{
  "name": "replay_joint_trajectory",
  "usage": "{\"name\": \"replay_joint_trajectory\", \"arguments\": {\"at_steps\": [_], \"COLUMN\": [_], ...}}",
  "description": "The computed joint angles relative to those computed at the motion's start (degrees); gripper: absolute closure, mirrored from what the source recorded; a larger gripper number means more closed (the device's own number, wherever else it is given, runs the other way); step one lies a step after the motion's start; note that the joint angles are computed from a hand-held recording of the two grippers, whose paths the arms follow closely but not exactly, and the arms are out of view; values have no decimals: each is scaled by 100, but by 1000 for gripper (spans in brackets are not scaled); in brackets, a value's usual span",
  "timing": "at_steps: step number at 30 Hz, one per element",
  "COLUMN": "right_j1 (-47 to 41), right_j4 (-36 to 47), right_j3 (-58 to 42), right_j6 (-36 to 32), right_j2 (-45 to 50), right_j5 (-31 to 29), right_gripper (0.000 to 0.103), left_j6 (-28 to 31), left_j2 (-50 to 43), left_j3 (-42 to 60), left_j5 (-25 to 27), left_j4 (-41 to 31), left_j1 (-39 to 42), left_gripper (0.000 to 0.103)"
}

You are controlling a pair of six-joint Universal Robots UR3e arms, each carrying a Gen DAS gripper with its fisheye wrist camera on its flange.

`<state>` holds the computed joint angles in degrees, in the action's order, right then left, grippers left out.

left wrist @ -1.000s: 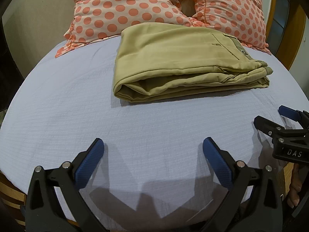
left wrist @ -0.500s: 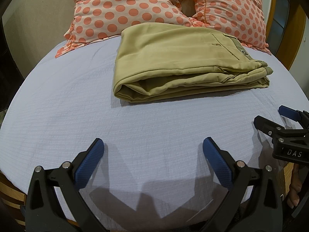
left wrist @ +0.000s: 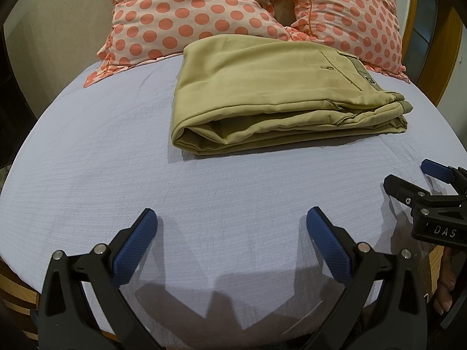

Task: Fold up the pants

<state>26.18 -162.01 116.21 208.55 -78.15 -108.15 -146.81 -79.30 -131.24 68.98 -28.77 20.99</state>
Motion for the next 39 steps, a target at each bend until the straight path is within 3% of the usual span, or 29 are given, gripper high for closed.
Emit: {"name": "replay_joint_trajectory", "arguments": {"at_steps": [39], "right_j1": [-9], "right_j4": [-90], "right_j3": [-8], "right_j6": [-4], "right_j2": [39], "right_j5": [-40], "right_gripper": [1], "left_j6": [-124], "left_j2": [-175], "left_j3": [347], "left_j5": [193], "left_j4": [-298], "left_j1": [-169], "left_gripper": [2]}}
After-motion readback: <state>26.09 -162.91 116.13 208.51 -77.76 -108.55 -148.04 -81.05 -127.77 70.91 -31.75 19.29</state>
